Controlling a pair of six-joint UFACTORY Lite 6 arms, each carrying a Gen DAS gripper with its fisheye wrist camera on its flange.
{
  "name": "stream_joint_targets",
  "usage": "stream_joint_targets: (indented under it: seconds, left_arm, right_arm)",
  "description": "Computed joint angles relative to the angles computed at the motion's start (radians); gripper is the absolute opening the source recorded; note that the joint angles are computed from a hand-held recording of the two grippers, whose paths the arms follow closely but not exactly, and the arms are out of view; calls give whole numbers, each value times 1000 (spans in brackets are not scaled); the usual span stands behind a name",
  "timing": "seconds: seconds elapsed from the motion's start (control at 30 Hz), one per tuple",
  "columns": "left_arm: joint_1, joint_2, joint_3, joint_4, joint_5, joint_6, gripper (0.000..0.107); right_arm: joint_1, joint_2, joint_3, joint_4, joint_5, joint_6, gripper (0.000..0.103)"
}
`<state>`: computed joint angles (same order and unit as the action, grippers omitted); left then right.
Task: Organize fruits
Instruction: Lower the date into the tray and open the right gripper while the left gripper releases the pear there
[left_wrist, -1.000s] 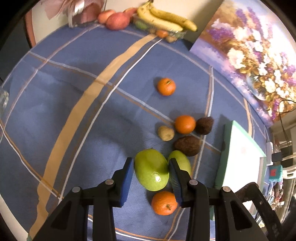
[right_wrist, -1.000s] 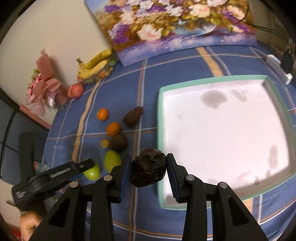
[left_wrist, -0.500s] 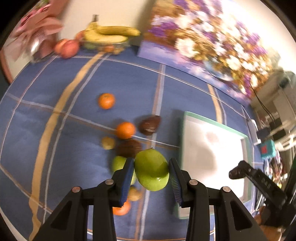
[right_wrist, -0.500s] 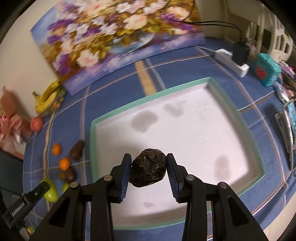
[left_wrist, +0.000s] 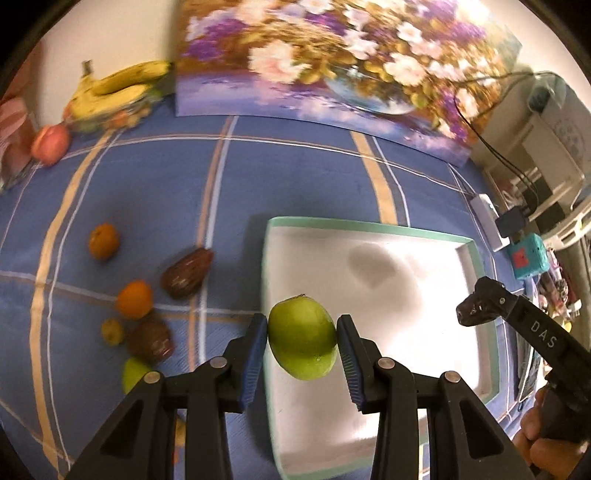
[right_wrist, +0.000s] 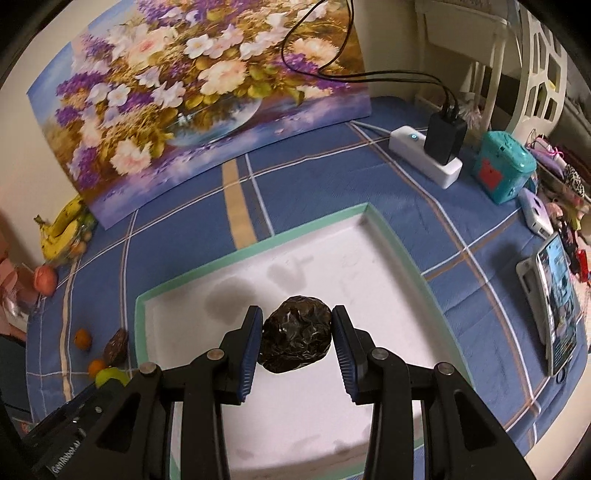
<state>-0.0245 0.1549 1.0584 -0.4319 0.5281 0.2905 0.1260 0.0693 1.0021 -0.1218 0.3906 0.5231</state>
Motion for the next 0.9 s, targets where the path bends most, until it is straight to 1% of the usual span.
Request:
stream_joint_targets:
  seconds: [0.1, 0.2, 0.47, 0.63, 0.77, 0.9]
  left_arm:
    - [-45, 52, 44, 34, -21, -27, 41]
    - [-78, 109, 88, 68, -39, -56, 41]
    - [-110, 233, 187, 127, -63, -113, 41]
    - [-124, 284, 224, 145, -72, -137, 41]
    - [-139, 317, 239, 191, -80, -177, 41]
    - [-149, 320, 239, 220, -94, -202, 41]
  right_arm:
    - [-12, 46, 39, -35, 3, 16, 40]
    - [-31, 105, 87, -19, 3, -12, 40]
    - [-58, 242, 193, -13, 16, -51, 40]
    - [-66, 305, 239, -10, 24, -65, 40]
    - [-75, 338, 256, 0, 24, -82, 40]
    - [-83, 370, 268, 15, 28, -102, 40]
